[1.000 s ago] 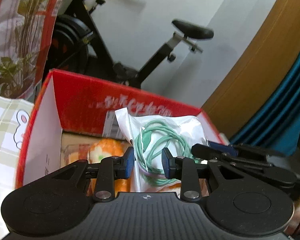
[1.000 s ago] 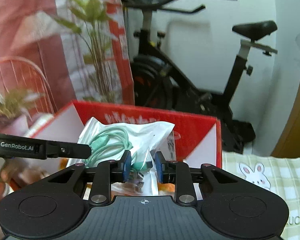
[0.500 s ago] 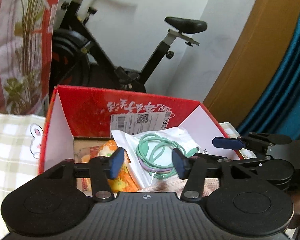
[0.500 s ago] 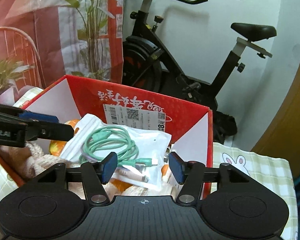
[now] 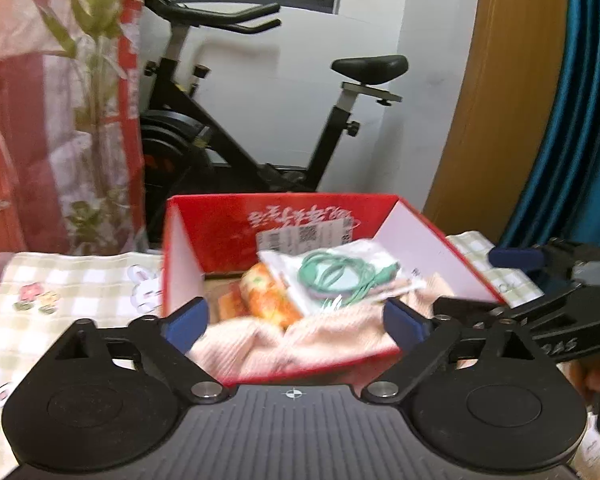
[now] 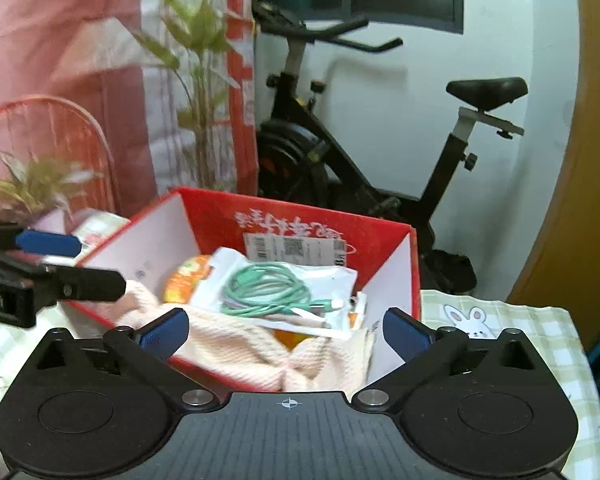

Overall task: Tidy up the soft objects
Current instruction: 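Move both grippers to the black eye mask beside the grey cloth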

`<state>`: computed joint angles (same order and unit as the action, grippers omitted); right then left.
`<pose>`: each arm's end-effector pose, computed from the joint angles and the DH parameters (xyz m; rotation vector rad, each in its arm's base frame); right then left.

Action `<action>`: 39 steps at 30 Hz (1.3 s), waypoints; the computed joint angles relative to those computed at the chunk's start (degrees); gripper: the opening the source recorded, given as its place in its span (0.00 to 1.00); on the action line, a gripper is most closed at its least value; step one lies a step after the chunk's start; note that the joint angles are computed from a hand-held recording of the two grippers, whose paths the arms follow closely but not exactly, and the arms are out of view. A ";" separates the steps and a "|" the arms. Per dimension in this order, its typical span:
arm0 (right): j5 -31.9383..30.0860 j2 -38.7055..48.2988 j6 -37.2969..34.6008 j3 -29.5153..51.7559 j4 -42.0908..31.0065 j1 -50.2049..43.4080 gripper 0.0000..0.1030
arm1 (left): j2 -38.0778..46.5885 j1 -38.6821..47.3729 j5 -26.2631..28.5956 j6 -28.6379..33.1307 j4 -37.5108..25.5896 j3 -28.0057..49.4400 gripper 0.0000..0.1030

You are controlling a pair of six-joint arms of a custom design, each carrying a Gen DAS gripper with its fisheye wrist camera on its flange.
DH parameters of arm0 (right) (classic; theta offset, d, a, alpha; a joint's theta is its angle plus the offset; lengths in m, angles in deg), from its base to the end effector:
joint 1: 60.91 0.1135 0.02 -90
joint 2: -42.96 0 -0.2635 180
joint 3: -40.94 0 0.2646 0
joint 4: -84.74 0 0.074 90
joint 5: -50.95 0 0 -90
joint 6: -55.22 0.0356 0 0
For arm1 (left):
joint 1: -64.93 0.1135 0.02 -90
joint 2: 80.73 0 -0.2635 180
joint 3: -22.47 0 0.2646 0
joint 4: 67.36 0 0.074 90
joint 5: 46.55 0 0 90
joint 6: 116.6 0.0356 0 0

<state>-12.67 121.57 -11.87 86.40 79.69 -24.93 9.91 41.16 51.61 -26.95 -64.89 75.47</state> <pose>0.2300 0.1474 0.1616 -0.0016 2.1589 0.0742 0.2924 -0.1343 0.1525 0.5270 2.1409 -0.3925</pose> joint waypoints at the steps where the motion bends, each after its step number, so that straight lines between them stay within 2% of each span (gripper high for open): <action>1: 0.85 -1.20 0.71 -0.97 -0.21 1.06 1.00 | -1.44 -0.08 -0.70 0.06 0.39 -1.68 0.97; 7: 7.83 -6.79 6.33 -6.88 -0.79 9.02 1.00 | -8.11 -0.92 -4.26 -1.13 0.46 -10.04 1.00; 13: 14.78 -6.76 15.74 -11.77 -0.57 17.51 1.00 | -11.35 -2.65 -7.58 -4.39 1.73 -17.37 1.00; 19: 21.48 3.43 26.70 -12.72 -0.34 25.99 1.00 | -10.61 -3.98 -8.78 -7.42 5.01 -22.25 1.00; 27: 23.50 18.40 40.00 -9.77 -0.68 31.91 1.00 | -3.00 -7.01 -12.15 -8.67 11.18 -25.05 1.00; 32: 24.96 23.08 43.20 -8.30 -0.81 33.93 1.00 | 0.25 -7.78 -12.80 -9.25 13.32 -25.32 1.00; 39: 24.47 24.40 42.32 -9.75 3.03 33.29 1.00 | 4.19 -8.03 -12.93 -10.51 15.72 -25.06 1.00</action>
